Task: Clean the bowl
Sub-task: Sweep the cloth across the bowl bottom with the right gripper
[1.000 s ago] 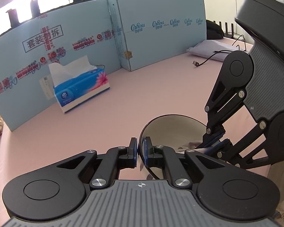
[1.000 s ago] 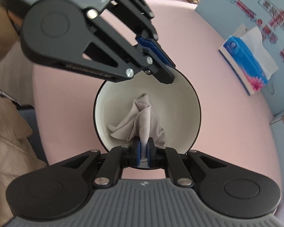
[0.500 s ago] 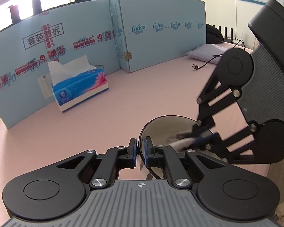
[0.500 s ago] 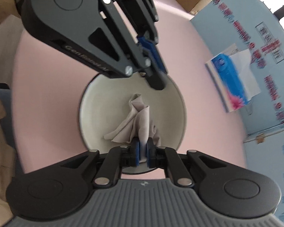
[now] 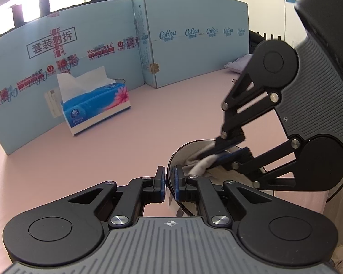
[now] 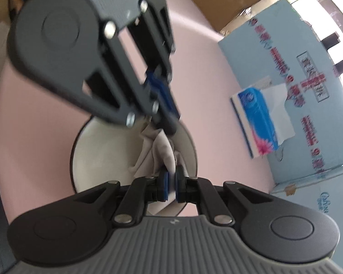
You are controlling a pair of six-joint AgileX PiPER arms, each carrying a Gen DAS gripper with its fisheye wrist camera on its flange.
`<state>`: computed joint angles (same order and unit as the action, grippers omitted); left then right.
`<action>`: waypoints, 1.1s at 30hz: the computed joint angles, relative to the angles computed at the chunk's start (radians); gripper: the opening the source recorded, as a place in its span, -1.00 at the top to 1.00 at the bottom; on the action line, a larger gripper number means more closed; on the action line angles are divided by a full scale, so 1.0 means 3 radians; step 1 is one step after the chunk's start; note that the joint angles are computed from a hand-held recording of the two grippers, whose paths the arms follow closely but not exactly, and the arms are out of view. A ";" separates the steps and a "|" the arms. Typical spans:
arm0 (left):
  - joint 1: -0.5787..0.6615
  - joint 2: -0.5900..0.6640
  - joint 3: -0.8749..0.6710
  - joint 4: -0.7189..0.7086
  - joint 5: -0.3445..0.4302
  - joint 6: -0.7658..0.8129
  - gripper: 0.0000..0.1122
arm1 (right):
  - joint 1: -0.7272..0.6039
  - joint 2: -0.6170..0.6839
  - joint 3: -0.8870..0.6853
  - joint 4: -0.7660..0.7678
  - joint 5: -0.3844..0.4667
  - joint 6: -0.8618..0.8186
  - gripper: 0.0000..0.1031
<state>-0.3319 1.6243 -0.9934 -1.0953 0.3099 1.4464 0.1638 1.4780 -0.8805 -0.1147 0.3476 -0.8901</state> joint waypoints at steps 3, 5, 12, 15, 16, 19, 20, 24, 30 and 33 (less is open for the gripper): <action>0.0000 0.0003 0.0007 -0.0054 -0.0004 0.0057 0.82 | 0.0009 -0.0036 0.0007 0.0004 0.0147 0.0061 0.93; 0.0004 0.0004 0.0009 -0.0070 -0.0004 0.0070 0.82 | 0.0005 -0.0029 -0.0023 0.0041 0.0239 0.0073 0.93; 0.0016 0.0008 0.0024 -0.0079 -0.0022 0.0089 0.83 | -0.0036 -0.0033 -0.0102 0.0254 0.0552 0.0068 0.86; 0.0033 0.0021 0.0023 -0.0105 -0.0005 0.0110 0.83 | -0.0084 -0.0021 -0.0179 0.0471 0.0721 -0.0028 0.83; 0.0040 0.0030 0.0016 -0.0096 0.0004 0.0097 0.83 | -0.0092 -0.0029 -0.0188 0.0551 0.0773 -0.0084 0.83; 0.0039 0.0042 0.0008 -0.0043 0.0007 0.0029 0.83 | -0.0118 -0.0053 -0.0211 0.0776 0.0930 -0.0239 0.84; 0.0033 0.0042 0.0010 -0.0020 0.0000 0.0001 0.78 | -0.0115 -0.0053 -0.0212 0.0825 0.0946 -0.0261 0.84; 0.0022 0.0037 0.0035 0.0152 -0.0028 -0.0235 0.61 | -0.0152 -0.0105 -0.0161 0.1031 0.0827 -0.0303 0.85; 0.0035 -0.0063 0.0130 0.0339 0.0026 -0.0553 0.44 | -0.0215 -0.0146 -0.0103 0.1195 0.0704 -0.0399 0.85; -0.0018 -0.0095 0.0152 0.0577 -0.0034 -0.0813 0.44 | -0.0211 -0.0124 -0.0086 0.1268 0.0651 -0.0479 0.85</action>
